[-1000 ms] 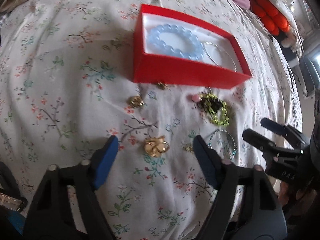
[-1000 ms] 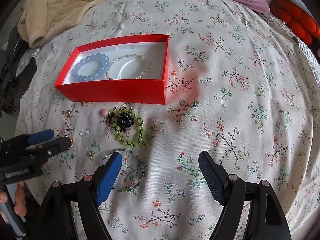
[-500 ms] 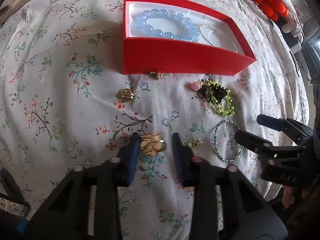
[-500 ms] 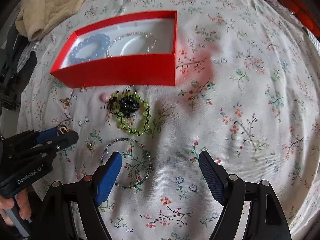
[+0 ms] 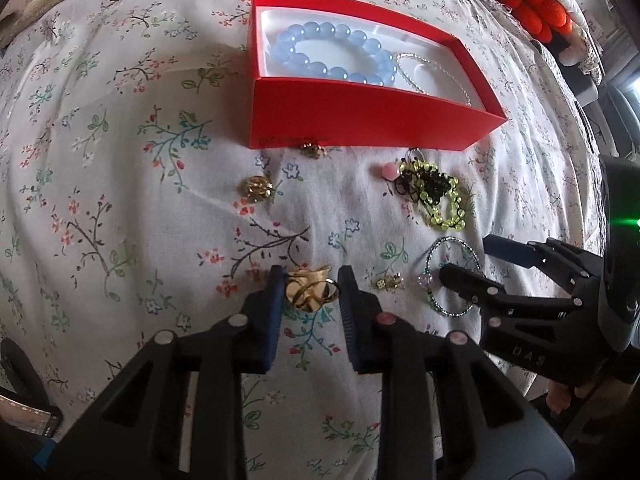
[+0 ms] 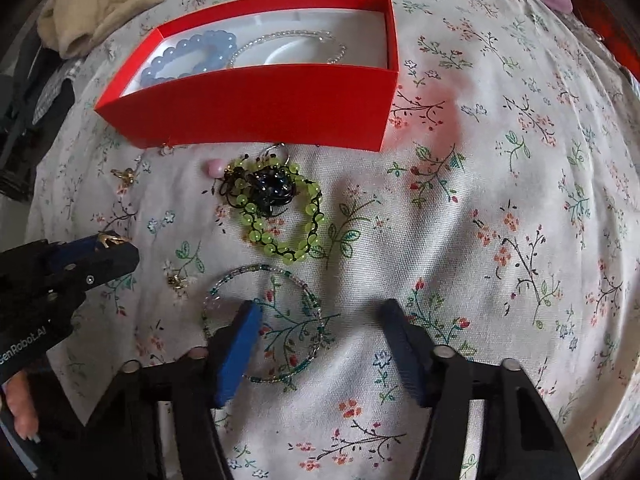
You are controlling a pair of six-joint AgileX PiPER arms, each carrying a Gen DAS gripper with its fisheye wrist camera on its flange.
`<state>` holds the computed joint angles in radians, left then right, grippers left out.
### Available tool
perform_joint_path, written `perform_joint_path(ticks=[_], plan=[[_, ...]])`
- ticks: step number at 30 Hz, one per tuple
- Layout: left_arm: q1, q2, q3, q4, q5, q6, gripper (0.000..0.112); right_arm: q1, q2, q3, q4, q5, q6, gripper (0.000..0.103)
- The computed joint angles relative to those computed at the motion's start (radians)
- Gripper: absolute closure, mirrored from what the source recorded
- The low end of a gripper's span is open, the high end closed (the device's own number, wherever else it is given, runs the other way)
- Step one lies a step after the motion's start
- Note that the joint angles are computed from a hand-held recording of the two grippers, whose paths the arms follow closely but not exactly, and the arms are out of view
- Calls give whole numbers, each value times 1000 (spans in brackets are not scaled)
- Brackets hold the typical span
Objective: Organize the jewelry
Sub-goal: 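Grasp the gold ring with left tool while right tool grasps the green-silver beaded strand, then carry the ring and strand into the red box with both tools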
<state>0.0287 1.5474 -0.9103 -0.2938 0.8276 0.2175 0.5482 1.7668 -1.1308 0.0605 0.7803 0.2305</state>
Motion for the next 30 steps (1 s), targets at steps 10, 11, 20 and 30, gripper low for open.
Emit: perform_joint_path(ticks=[10,11,20,30], plan=[[-20,-4,0,18,-6,-24,83,-25,-59,78,38,-42,-68,83],[-24,-4,1,21,-9,-29,83,-20,-61,82,33,-47,-68,84],[-22,-13,9,15,-19,-28,83,-42,-139,153,93,-67,-132,98],[36,-71,-10,-41,8,42,83,-88,-278,144,159,-47,-210,99]])
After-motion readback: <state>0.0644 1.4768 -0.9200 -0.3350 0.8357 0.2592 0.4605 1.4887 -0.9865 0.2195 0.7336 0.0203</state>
